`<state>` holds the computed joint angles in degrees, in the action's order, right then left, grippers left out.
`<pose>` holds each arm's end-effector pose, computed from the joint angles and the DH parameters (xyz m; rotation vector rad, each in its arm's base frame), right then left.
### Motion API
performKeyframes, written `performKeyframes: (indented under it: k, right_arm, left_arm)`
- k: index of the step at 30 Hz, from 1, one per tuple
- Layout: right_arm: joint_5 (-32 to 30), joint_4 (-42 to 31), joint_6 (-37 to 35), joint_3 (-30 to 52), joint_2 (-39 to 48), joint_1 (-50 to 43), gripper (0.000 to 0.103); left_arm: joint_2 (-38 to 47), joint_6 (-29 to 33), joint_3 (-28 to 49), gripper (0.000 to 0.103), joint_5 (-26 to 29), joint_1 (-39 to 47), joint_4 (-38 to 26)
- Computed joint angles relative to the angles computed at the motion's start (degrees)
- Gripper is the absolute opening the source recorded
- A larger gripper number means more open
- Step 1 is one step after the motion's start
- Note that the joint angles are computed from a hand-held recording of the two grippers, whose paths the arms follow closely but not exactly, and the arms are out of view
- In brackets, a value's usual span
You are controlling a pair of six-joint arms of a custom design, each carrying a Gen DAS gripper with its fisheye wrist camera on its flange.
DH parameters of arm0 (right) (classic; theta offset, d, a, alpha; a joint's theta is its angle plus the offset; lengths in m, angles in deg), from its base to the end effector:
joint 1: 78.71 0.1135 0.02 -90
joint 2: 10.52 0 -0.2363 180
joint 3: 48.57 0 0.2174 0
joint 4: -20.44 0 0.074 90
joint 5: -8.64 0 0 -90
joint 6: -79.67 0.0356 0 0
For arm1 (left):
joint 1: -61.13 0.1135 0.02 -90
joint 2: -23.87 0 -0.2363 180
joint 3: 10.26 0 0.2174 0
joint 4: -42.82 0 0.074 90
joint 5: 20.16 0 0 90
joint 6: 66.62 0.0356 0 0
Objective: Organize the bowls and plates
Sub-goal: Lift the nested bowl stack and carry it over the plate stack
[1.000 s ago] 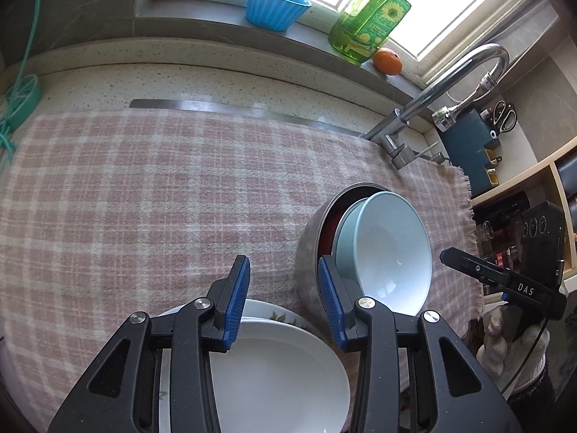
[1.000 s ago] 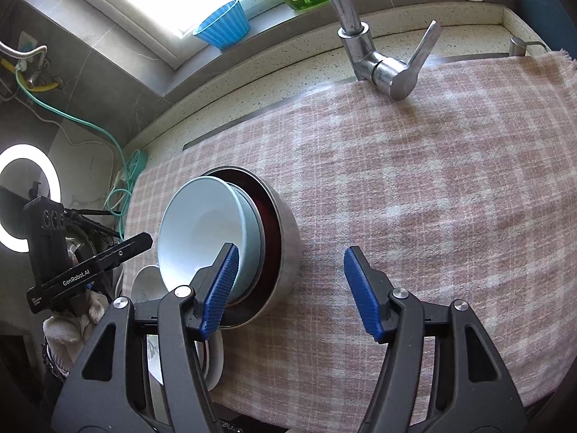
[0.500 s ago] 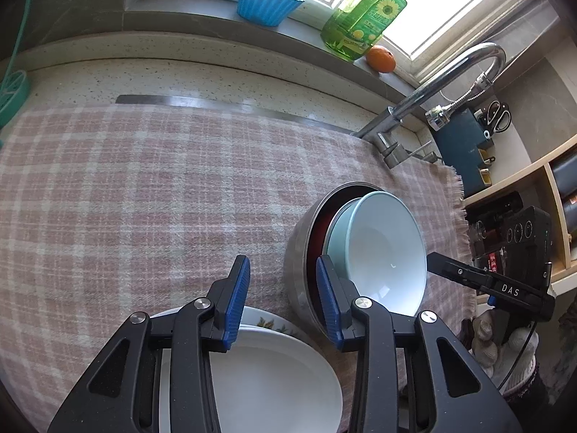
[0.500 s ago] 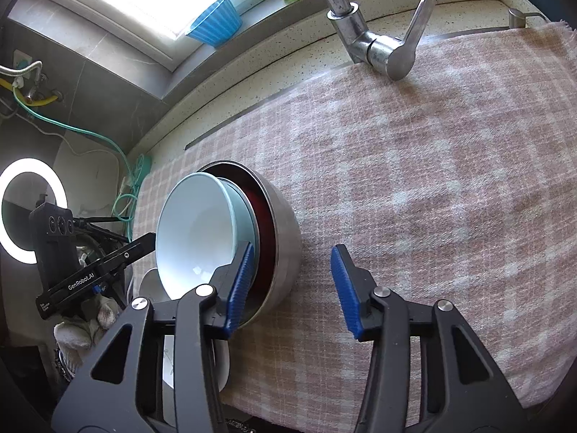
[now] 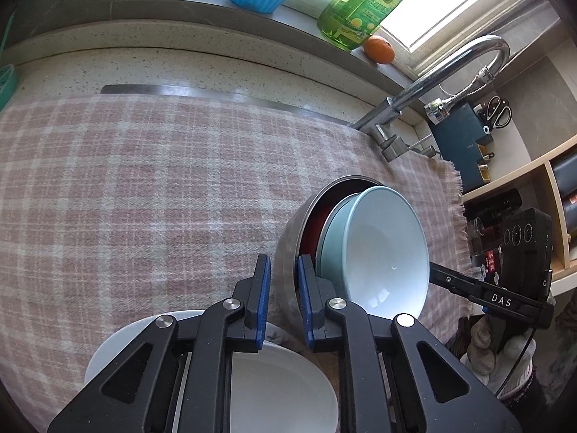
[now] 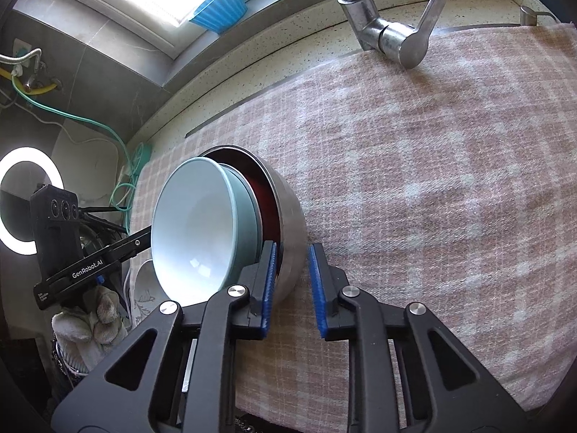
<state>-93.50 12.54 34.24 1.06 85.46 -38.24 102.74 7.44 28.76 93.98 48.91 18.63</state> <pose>0.1916 0.1733 0.1029 0.0041 2.7100 0.8026 0.1806 -0.0540 0.1103 0.0457 2.7202 -0.7160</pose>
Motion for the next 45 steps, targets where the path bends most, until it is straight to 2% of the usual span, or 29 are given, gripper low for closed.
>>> performKeyframes:
  k: [4, 18, 23, 31, 39, 45]
  right_arm:
    - [-0.45, 0.21, -0.49, 0.93, 1.21, -0.01, 0.01]
    - [-0.27, -4.89, -0.4, 3.89, 1.0, -0.3, 0.01]
    - [-0.23, -6.76, -0.55, 4.29, -0.56, -0.31, 0.01]
    - [0.74, -12.7, -0.64, 6.41, -5.31, 2.19, 0.01]
    - [2.96, -18.24, 0.14, 10.95, -7.93, 7.89, 0.01]
    - [3.8, -19.37, 1.69, 13.75, -6.88, 13.2, 0.01]
  left_arm:
    - [0.58, -0.68, 0.27, 0.01, -0.03, -0.74, 0.37]
    - [-1.64, -3.45, 0.76, 0.008, -2.46, -3.68, -1.54]
    - [-4.99, -4.0, 1.16, 0.008, -2.27, -3.75, -3.9]
    - [-14.77, -2.95, 1.35, 0.008, -1.43, -1.31, -11.7]
    - [-26.94, 0.54, 1.49, 0.008, 1.48, 5.79, -23.28]
    - [-35.02, 7.45, 1.53, 0.008, 4.78, 14.94, -34.0]
